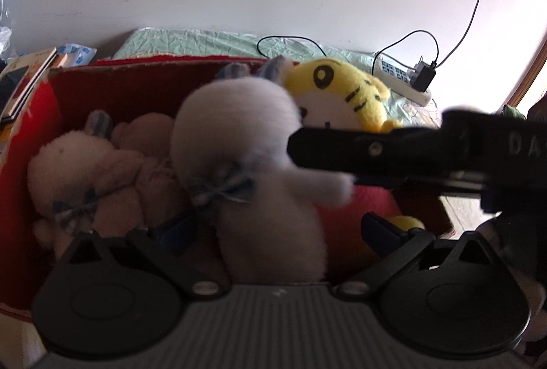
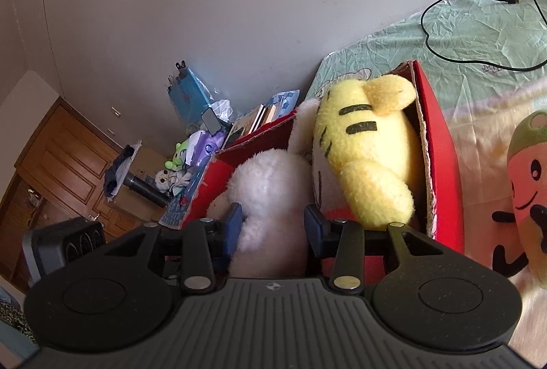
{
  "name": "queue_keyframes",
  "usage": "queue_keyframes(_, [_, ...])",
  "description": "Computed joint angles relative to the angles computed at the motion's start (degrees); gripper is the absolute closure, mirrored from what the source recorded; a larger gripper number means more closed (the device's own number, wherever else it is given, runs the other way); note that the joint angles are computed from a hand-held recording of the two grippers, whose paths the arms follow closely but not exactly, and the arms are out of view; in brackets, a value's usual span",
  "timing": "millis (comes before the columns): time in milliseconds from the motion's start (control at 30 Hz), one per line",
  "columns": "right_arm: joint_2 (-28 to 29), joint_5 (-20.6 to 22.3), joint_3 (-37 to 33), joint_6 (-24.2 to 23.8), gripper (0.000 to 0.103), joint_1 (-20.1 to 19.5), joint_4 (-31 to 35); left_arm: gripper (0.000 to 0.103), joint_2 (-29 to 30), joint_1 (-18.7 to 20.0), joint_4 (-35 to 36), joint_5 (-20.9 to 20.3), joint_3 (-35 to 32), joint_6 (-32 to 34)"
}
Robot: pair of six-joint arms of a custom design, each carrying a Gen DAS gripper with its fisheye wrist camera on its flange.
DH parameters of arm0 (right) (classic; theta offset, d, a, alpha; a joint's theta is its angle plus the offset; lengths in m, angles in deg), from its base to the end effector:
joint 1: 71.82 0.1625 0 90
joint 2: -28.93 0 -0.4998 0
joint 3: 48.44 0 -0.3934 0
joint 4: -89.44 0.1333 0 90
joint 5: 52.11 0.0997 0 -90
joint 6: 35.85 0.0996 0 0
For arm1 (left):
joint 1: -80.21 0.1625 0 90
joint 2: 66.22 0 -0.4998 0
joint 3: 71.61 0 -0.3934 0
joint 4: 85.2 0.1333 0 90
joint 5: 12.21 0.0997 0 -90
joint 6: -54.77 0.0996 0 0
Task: Organize objects
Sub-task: 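Lower the white bunny into the red box beside the tiger, then open the right gripper and withdraw it from the red box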
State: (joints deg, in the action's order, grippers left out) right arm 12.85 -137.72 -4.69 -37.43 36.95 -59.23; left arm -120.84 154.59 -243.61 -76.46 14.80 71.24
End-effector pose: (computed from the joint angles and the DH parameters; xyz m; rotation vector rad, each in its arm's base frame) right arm 0.4440 -0.8686 0.0845 -0.5401 2.8355 -0.7749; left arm -0.0339 -0.7769 0.3502 0.5231 2.5217 -0.8454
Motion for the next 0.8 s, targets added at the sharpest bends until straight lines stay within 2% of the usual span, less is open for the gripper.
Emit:
queue_keyframes(167, [0.27, -0.68, -0.37, -1.43, 0.062, 0.21, 0.97, 0.001, 0.00, 0.02, -0.79, 0.48, 0.42, -0.30])
queue_keyframes(300, [1.19, -3.05, -2.09, -3.20, 0.063, 0.73, 2.83, 0.001, 0.12, 0.19, -0.63, 0.54, 0.20, -0.27])
queue_keyframes(467, [2.25, -6.18, -4.13, -3.44, 0.074, 1.16, 4.24, 0.001, 0.54, 0.18, 0.16, 0.99, -0.63, -0.65])
queue_keyframes(567, [2.78, -8.23, -4.96, -3.95, 0.075, 1.51, 4.63, 0.001, 0.90, 0.12, 0.64, 1.55, -1.23, -0.60])
queue_keyframes(800, [2.64, -8.17, -4.64, -3.97, 0.076, 1.49, 4.32, 0.001, 1.07, 0.10, 0.83, 1.68, -1.45, -0.51])
